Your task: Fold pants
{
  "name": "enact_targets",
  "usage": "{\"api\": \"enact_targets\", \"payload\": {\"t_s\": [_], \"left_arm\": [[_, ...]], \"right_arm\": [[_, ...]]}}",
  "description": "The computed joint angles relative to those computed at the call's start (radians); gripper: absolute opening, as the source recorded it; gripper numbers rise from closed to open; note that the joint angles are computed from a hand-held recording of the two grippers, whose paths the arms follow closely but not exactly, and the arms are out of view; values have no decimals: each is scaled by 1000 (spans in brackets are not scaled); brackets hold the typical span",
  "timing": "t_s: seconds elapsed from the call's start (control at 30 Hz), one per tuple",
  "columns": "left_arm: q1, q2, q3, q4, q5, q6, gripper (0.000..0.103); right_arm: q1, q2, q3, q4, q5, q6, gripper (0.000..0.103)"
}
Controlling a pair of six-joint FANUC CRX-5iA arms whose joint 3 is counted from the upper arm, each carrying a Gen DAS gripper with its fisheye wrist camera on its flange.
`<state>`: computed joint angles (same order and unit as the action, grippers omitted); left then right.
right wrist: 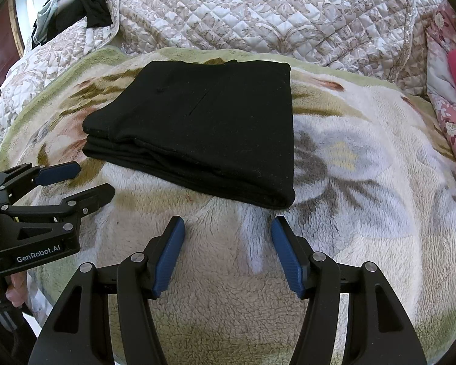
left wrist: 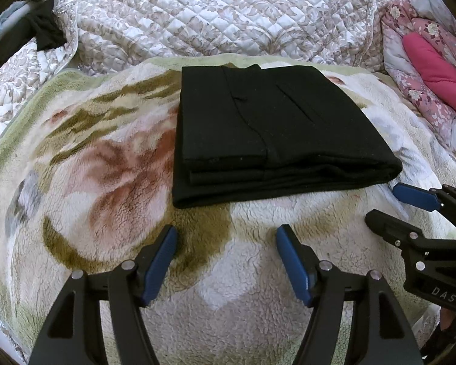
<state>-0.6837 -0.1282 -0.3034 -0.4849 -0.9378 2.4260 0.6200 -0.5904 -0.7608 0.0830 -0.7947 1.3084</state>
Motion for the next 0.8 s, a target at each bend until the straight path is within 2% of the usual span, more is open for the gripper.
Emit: {"api": "enact_targets", "payload": {"t_s": [0.8], "left_arm": [[5, -5, -10, 6, 5, -6, 72]], "right_arm": [[4, -2, -4, 7, 1, -8, 60]]}}
